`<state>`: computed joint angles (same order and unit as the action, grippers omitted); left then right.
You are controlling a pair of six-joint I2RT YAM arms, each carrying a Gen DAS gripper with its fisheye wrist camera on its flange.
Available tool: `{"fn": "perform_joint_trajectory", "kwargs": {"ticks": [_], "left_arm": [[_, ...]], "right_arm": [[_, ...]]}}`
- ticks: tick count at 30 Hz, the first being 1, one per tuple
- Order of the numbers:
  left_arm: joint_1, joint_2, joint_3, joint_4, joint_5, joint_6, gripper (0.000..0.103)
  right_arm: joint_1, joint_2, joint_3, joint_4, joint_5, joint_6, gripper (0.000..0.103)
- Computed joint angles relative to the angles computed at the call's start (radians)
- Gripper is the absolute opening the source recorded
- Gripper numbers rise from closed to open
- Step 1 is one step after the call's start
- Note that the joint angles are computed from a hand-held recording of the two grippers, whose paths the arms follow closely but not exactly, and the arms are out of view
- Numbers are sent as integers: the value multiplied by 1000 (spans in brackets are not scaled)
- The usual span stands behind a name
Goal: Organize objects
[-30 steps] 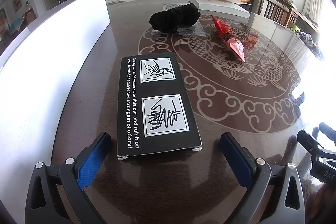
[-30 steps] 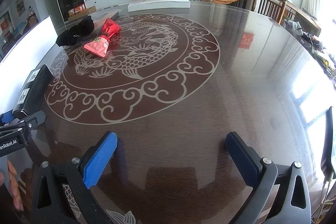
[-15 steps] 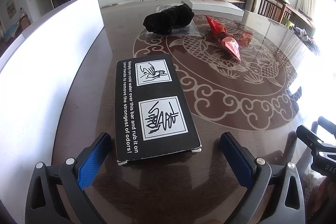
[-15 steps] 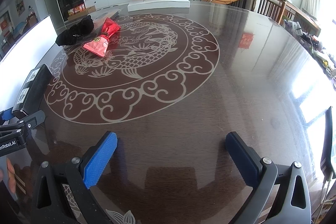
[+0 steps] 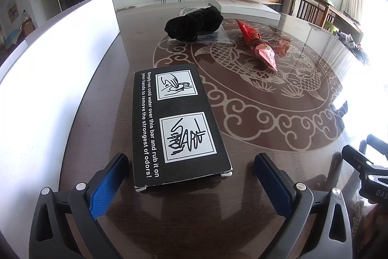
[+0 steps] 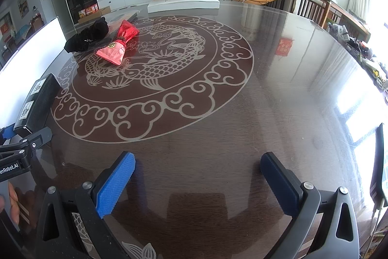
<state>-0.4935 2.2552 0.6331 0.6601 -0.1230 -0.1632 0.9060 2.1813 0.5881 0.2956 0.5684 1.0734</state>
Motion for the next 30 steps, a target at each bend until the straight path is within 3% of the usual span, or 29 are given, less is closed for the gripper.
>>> {"fn": "perform_joint_trajectory", "kwargs": {"ticks": [4, 7, 13, 18, 19, 20, 22, 25, 30], "left_arm": [[0, 0, 0, 0, 0, 0, 103], [0, 0, 1, 0, 0, 0, 103], [0, 1, 1, 0, 0, 0, 103], [0, 1, 1, 0, 0, 0, 103], [0, 1, 1, 0, -1, 0, 103], [0, 1, 1, 0, -1, 0, 103], [-1, 0, 0, 1, 0, -1, 103], [-1, 0, 0, -1, 0, -1, 103], [-1, 0, 1, -1, 0, -1, 103]], "right_arm": [[-12, 1, 3, 10, -12, -24, 103], [-85, 2, 48, 28, -86, -151, 103], [-227, 43, 345, 1, -203, -416, 102], [-321, 265, 829, -359, -343, -480, 70], [-329, 297, 886, -402, -371, -472, 55], [-328, 310, 907, -415, -362, -471, 46], [-314, 310, 908, -426, -339, -481, 24], [-296, 246, 751, -306, -338, -462, 24], [-205, 90, 377, -102, -202, -374, 24]]}}
